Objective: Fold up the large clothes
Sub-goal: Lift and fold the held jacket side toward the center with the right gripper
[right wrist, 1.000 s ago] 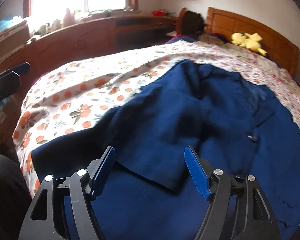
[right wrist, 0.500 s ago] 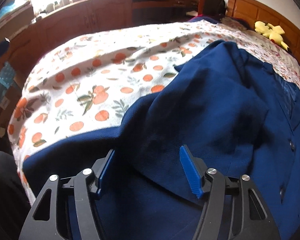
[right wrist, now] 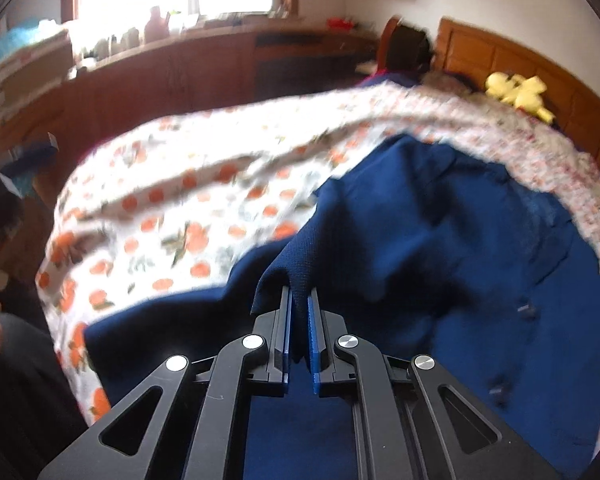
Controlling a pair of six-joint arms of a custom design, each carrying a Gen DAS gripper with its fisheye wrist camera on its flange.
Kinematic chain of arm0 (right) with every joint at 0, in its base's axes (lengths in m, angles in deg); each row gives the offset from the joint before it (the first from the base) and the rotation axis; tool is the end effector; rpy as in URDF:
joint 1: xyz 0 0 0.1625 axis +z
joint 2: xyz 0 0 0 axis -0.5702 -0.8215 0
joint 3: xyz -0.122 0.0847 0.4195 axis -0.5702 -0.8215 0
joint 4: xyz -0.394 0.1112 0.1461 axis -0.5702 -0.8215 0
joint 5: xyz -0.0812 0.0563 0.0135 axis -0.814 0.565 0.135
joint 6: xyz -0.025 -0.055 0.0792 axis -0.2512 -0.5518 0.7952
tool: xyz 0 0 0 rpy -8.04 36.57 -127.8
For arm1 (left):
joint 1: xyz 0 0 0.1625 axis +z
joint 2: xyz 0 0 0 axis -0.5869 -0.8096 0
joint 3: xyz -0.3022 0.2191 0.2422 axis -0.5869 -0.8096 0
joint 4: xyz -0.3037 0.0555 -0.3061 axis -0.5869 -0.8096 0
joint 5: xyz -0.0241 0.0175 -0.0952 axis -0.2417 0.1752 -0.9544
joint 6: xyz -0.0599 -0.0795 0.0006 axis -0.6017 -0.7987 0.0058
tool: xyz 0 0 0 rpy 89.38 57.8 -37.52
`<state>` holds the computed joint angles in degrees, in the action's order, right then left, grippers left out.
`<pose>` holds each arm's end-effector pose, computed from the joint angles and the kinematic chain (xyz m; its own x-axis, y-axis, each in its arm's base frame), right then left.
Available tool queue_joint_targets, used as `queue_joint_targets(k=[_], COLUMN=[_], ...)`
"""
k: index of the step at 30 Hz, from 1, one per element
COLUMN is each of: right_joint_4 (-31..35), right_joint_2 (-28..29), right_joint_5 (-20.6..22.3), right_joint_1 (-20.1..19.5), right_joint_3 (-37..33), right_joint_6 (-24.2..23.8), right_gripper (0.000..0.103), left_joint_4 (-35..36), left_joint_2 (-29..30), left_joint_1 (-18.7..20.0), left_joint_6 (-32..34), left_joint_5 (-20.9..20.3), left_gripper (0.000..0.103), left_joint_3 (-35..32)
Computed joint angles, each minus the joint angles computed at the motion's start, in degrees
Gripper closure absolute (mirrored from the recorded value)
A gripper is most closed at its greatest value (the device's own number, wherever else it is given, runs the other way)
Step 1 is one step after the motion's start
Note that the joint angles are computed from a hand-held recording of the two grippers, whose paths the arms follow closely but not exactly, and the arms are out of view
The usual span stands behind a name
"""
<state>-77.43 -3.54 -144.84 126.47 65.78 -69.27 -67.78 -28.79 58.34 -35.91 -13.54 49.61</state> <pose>0.1475 -0.5584 0.2631 -0.3641 -0.8555 0.3683 -0.9313 0.3404 -0.1301 -0.3213 -0.3817 0.1069 -0.7368 -0.2487 -0.6287 0.4970 0.4312 -0.7530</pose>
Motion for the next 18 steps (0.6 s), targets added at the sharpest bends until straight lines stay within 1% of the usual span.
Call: queue_joint_targets(k=[3, 7, 14, 18], right_joint_4=[1.5, 2.9, 5.6, 5.1], right_joint_2=[-2.5, -5.1, -8.3, -9.6], right_joint_5=[3.2, 6.1, 8.8, 9.4], right_joint_1=[0.0, 0.1, -0.8, -1.3], right_joint_3=[-1.6, -3.6, -5.0, -4.1], right_joint_6=[0.9, 1.7, 1.4, 0.3], right_gripper=[0.097, 0.098, 0.098, 0.098], left_joint_4=[-3.3, -7.0, -15.1, -18.4], left_joint_2=[0.9, 2.3, 4.8, 6.1], left_joint_1=[0.2, 0.7, 1.6, 2.2], left_joint_6=[2.7, 6.2, 13.1, 16.3], left_joint_5=[0.1, 0.0, -0.5, -1.0], left_gripper=[0.003, 0.003, 0.003, 0.002], left_joint_3=[0.0, -0.7, -1.6, -2.2])
